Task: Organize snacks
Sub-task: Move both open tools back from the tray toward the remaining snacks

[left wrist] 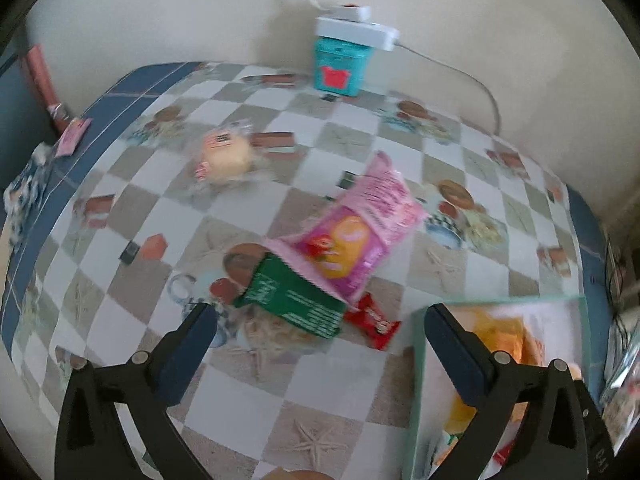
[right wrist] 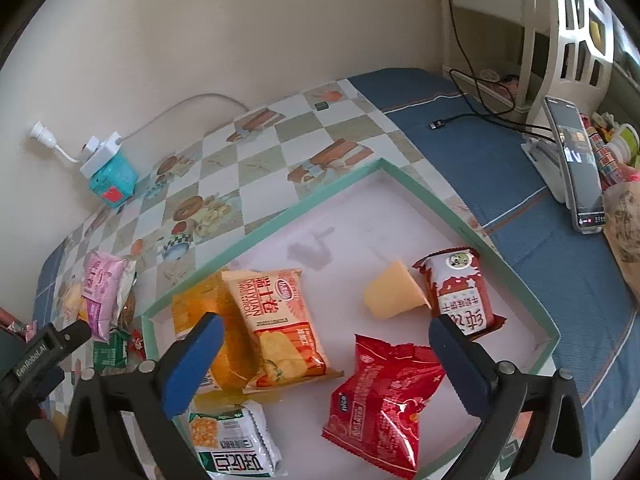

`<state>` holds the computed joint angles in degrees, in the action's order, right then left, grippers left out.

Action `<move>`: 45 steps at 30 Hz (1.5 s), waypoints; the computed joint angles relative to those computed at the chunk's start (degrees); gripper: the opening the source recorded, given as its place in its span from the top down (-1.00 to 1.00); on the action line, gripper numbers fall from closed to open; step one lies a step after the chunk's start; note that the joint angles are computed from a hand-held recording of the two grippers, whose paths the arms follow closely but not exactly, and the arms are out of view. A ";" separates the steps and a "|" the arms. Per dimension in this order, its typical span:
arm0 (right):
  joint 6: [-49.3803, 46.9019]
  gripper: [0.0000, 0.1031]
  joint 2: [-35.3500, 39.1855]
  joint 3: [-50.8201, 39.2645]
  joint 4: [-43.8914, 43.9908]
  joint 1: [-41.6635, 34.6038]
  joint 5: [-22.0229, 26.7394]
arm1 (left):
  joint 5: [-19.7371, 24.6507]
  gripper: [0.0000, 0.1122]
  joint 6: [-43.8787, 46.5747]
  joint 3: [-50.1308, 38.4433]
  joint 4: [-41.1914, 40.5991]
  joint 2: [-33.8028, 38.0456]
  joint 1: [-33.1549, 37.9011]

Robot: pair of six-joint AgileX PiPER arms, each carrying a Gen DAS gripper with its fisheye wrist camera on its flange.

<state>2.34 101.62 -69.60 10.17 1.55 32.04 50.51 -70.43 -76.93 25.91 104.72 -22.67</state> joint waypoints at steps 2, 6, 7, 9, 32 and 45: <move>-0.58 -1.00 0.25 -0.22 0.96 0.20 0.34 | 0.13 -0.84 -1.14 0.51 0.94 -0.51 0.17; 0.14 -1.00 0.10 -0.35 0.35 0.99 0.65 | -0.70 -0.84 -1.55 1.77 0.82 -1.94 1.06; 0.78 -1.00 -0.10 -0.32 -0.30 1.44 0.63 | -0.86 -0.84 -1.51 1.88 0.66 -2.18 1.24; 0.80 -1.00 -0.52 -0.23 -0.22 1.91 0.73 | -1.27 -0.84 -1.77 2.54 0.81 -3.10 1.35; 9.44 -1.00 -2.74 1.73 -3.13 13.96 -4.25 | -4.93 -0.84 2.69 13.00 -2.12 -12.78 12.47; 12.87 -1.00 3.68 -2.80 -5.86 19.58 -4.71 | -12.01 -0.84 6.47 16.06 -4.70 -11.86 18.96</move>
<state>15.20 105.31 -72.40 4.31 21.13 27.33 38.50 -63.96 -60.86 21.22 92.86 -3.71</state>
